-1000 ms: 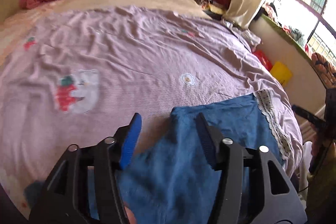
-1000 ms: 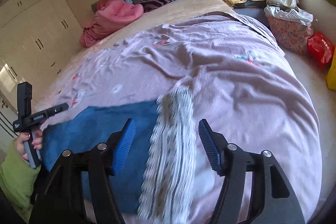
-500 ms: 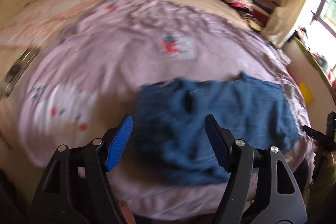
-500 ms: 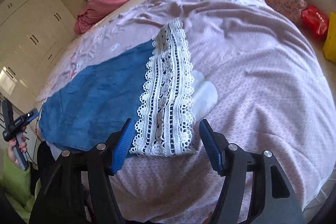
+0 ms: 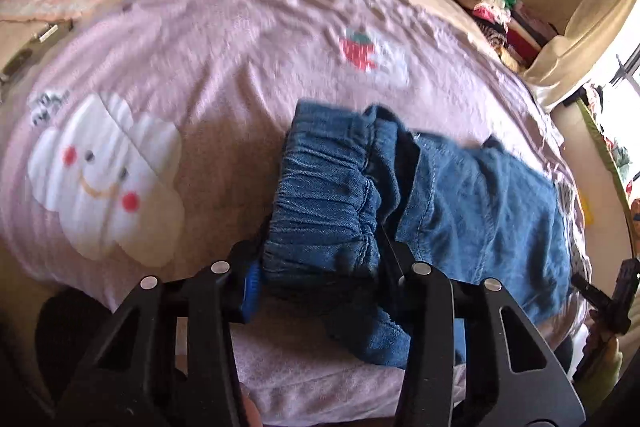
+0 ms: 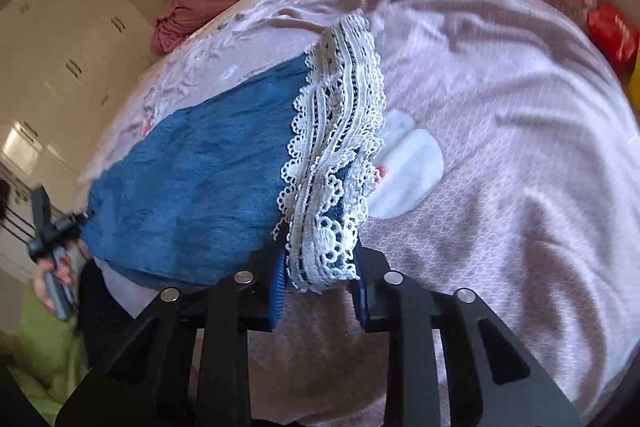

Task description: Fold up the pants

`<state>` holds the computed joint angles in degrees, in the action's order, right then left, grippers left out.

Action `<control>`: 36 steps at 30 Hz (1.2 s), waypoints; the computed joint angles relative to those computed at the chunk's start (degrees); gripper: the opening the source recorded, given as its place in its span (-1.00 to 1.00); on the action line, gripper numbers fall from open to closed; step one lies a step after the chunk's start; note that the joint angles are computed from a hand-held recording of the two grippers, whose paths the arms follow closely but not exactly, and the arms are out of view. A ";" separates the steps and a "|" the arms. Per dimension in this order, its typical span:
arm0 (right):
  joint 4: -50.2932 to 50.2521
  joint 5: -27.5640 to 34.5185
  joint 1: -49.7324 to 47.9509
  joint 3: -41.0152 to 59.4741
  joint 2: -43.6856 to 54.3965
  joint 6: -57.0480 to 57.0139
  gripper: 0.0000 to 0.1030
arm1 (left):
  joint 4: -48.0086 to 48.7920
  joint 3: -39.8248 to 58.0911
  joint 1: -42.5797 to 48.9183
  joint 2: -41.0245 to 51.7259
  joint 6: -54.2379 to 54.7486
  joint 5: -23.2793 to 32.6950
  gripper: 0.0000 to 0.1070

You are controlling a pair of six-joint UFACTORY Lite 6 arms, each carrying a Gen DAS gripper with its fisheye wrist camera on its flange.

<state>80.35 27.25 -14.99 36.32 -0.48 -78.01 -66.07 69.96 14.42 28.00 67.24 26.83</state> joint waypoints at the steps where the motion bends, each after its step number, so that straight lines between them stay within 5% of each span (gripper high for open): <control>1: -2.37 -0.98 -0.07 -0.30 -1.10 2.28 -0.52 | -0.28 -0.66 0.20 -1.33 1.32 -0.89 -0.32; 10: 3.76 -2.41 -0.97 -1.94 2.18 -2.97 -0.49 | -12.06 -3.43 -0.06 0.53 18.37 -6.87 -0.25; 13: 3.11 -1.85 -1.73 -2.29 1.16 -1.95 -0.39 | -8.05 -2.68 1.74 -0.11 13.40 -4.34 -0.06; 17: -0.82 -4.59 -2.81 -5.24 -7.00 2.45 -0.02 | -6.55 -6.54 3.32 -7.16 13.70 -3.94 0.01; 23: -6.20 -7.68 0.41 -6.25 -15.31 8.72 0.06 | -6.51 -9.98 3.15 -17.73 13.97 -4.40 0.17; 28: -4.04 -11.91 9.24 -3.58 -15.13 9.23 0.17 | -7.85 -9.42 -4.79 -19.62 12.37 -3.72 0.32; 36: 6.69 -19.24 22.67 3.06 -5.89 3.07 0.37 | -3.77 -0.07 -21.22 -7.76 4.13 -8.47 0.53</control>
<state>87.04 8.01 7.68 39.38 -6.38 -74.94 -69.85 69.89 -6.80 20.23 71.36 18.36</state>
